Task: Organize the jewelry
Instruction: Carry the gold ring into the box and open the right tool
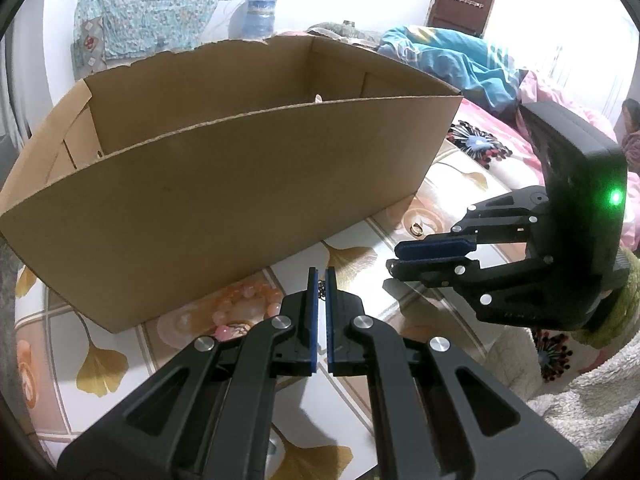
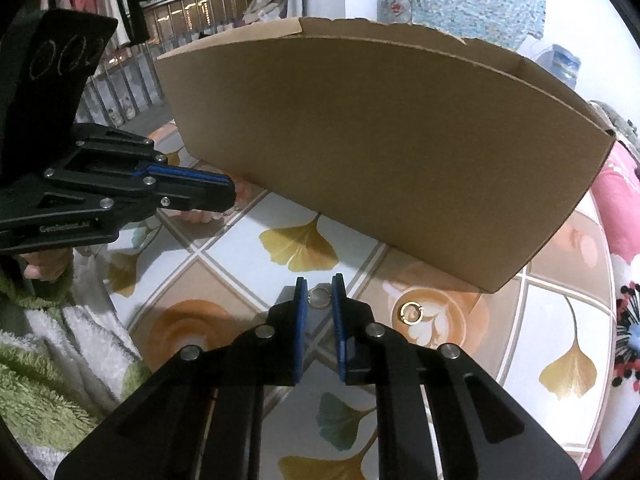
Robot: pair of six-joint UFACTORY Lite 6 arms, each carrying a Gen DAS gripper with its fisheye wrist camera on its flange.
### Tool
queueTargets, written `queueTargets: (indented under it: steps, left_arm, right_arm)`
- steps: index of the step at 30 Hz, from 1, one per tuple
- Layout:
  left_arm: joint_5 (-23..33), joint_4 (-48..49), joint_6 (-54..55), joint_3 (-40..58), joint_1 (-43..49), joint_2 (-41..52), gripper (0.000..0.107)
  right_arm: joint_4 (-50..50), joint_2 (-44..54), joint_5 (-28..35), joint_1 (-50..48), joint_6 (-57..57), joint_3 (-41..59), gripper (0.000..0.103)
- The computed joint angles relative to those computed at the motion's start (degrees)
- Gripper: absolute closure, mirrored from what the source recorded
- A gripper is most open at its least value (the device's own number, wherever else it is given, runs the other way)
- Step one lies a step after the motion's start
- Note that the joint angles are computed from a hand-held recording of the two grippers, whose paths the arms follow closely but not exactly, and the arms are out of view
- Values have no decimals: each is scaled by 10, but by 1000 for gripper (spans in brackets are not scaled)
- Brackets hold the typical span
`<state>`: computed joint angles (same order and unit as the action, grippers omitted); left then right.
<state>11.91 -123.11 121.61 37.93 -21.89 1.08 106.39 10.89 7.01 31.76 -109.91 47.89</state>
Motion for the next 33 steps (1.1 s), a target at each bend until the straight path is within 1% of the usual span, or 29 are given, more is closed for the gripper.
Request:
queueTargets:
  steps: [1, 2, 4, 5, 7, 9, 10, 11, 13, 15, 16, 17, 19, 20, 22, 24, 26, 28, 30, 31, 32, 33]
  left_arm:
    - [-1, 0, 1, -4, -1, -7, 105]
    - [0, 4, -2, -10, -1, -16, 105]
    - [-4, 27, -19, -25, -1, -50, 105]
    - [-2, 64, -56, -29, 1, -65, 105]
    - [15, 181, -172, -35, 16, -107, 105]
    - [36, 277, -265, -25, 32, -138, 105]
    - [50, 311, -298, -14, 42, -153, 105]
    - [60, 329, -314, -5, 48, -160, 105]
    - [86, 375, -352, 37, 67, -162, 105]
    - [113, 447, -425, 103, 85, -123, 105]
    - [129, 501, -485, 153, 94, -86, 105]
    - [144, 558, -545, 202, 102, -48, 105]
    - [176, 668, -665, 319, 110, 62, 105]
    - [209, 713, -725, 379, 115, 114, 105]
    - [283, 744, -789, 484, 128, 207, 105]
    - [321, 784, -850, 554, 129, 272, 105]
    - [334, 806, -884, 591, 124, 311, 104]
    - [353, 829, -922, 629, 124, 345, 104]
    - [363, 819, -922, 632, 130, 355, 102]
    - [361, 814, -918, 629, 132, 354, 95]
    - [359, 813, -918, 629, 133, 356, 83]
    - [357, 811, -917, 625, 133, 353, 78]
  right_arm:
    - [33, -11, 0, 1, -30, -13, 91]
    - [45, -10, -4, 5, -37, -8, 91]
    - [31, -35, -1, 1, -15, -21, 91]
    - [20, -45, 4, -2, 1, -25, 90]
    - [-21, -86, 14, -8, 51, -38, 91]
    - [-87, -133, 27, -18, 123, -40, 90]
    - [-112, -153, 42, -27, 149, -36, 90]
    - [-116, -164, 52, -34, 152, -34, 90]
    - [-177, -174, 76, -56, 209, 2, 90]
    - [-267, -148, 114, -85, 293, 62, 90]
    - [-308, -128, 125, -92, 330, 92, 90]
    - [-368, -96, 139, -101, 386, 138, 90]
    - [-485, -5, 194, -123, 501, 258, 90]
    - [-529, 43, 204, -117, 557, 318, 90]
    - [-613, 133, 249, -123, 653, 438, 90]
    - [-700, 223, 286, -122, 752, 555, 90]
    - [-744, 271, 311, -122, 792, 614, 90]
    - [-788, 307, 317, -118, 824, 656, 90]
    - [-799, 322, 317, -118, 830, 672, 88]
    - [-800, 321, 313, -118, 831, 669, 88]
    - [-798, 316, 309, -118, 831, 664, 83]
    - [-789, 315, 305, -121, 822, 662, 81]
